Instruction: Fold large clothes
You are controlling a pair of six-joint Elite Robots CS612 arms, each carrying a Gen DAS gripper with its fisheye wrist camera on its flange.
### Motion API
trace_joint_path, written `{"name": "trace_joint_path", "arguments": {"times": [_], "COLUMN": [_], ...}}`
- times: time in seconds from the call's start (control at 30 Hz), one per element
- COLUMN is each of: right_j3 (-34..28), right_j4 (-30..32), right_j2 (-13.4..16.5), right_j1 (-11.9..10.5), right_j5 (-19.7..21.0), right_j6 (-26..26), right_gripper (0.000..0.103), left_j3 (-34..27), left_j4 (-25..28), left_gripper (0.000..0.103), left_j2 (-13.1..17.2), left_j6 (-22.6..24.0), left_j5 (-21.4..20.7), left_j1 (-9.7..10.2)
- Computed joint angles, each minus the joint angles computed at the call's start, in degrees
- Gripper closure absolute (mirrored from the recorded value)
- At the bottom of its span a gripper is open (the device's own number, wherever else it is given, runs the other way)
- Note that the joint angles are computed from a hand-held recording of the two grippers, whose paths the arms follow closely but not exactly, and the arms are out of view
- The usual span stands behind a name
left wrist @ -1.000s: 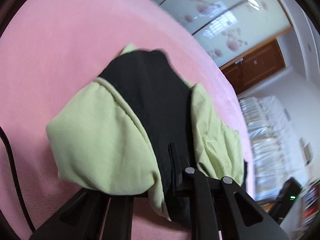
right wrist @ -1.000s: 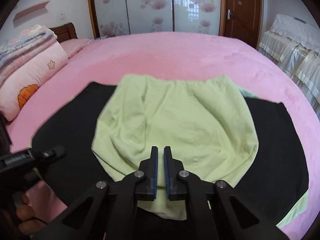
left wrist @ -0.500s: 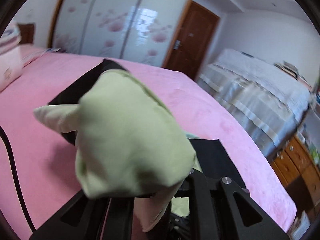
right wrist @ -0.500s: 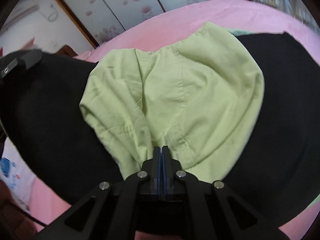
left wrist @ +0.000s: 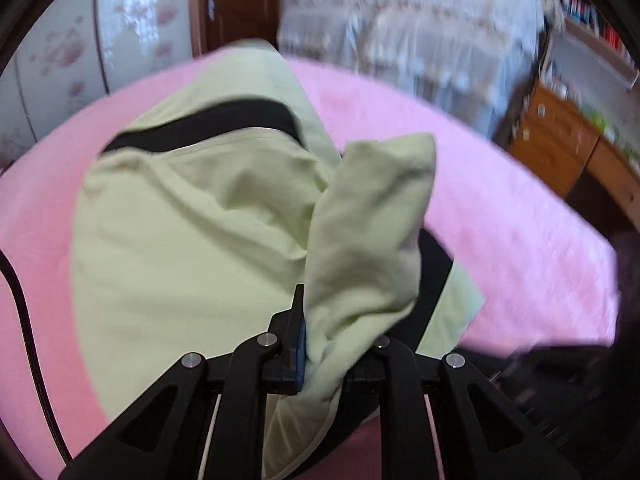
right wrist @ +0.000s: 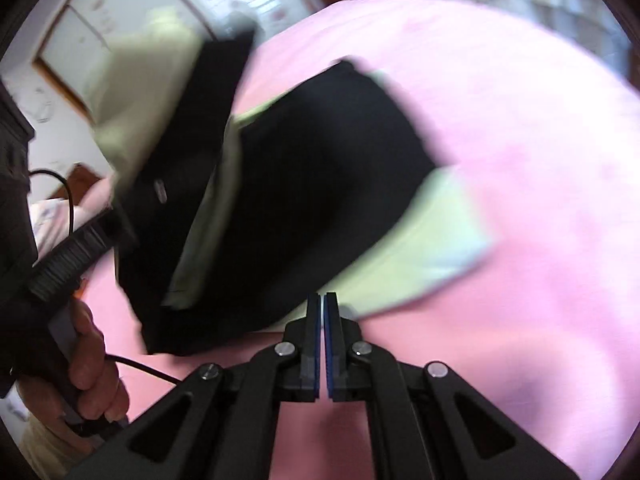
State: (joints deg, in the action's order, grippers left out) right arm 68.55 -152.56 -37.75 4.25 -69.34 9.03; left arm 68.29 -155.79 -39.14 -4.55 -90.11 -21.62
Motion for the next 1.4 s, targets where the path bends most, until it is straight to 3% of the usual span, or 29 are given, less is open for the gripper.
{"name": "trace_joint_path", "arguments": {"times": [0.07, 0.27, 0.53, 0.73, 0.83, 0.9, 1.0, 1.03, 1.1, 1.17, 1.23, 1.4], "right_j3": [0.3, -0.8, -2.6, -2.4, -2.2, -2.7, -3.5, -3.9, -4.3, -4.8, -6.3, -11.1], "right_j4": [-0.5, -2.1, -1.4, -0.1, -0.2, 0.5, 1.0, 1.2, 1.4, 0.7, 1.0, 8.0], "right_j2": [-0.2, 0.2, 1.1, 0.6, 0.1, -0.1, -0.3, -0.4, -0.7, -1.0, -0.5, 1.7], "right_j1": [-0.5, -1.2, -1.0, -1.2, -1.3, -1.3, -1.4, -1.4, -1.4, -1.3, -1.2, -0.2], "right_j5": [-1.9, -2.9, -5.0, -6.1, -5.2, -4.7, -3.5, -2.8, -1.9, -1.2, -0.8, -1.3], "right_j6": [0.5, 2.9, 3.4, 2.9, 3.1, 2.6, 2.1, 2.0, 1.8, 1.5, 0.1, -6.3], "right_gripper": [0.102, 0.102, 0.102, 0.102, 0.101, 0.101, 0.101, 0.098, 0.082, 0.061, 0.056, 0.056], "left_j3": [-0.7, 1.0, 0.0, -1.6, -1.9, -1.9, -0.8, -0.1, 1.3, 2.9, 4.5, 7.3], "left_j4": [1.5, -3.3, -0.5, 1.1, 2.9, 4.2, 5.0, 4.9, 4.9, 4.9, 4.7, 6.0], "left_gripper": [0.092, 0.092, 0.092, 0.090, 0.076, 0.058, 0.050, 0.050, 0.050, 0.050, 0.050, 0.050], "left_j2": [0.5, -0.7, 0.6, 1.8, 1.2, 0.6, -1.2, -1.9, -3.4, -5.0, -6.5, -8.2], "left_j6": [0.1, -1.5, -4.6, -4.4, -6.5, -8.4, -10.0, -10.4, -10.9, -11.6, -12.8, -19.2], "left_j5": [0.8, 0.7, -2.7, -0.7, -3.3, -5.9, -9.0, -10.3, -11.5, -11.0, -9.0, -2.1], "left_j1": [-0.30, -0.70, -0.85, -1.43, -0.72, -0.18, 0.35, 0.57, 0.90, 1.20, 1.66, 3.74]}}
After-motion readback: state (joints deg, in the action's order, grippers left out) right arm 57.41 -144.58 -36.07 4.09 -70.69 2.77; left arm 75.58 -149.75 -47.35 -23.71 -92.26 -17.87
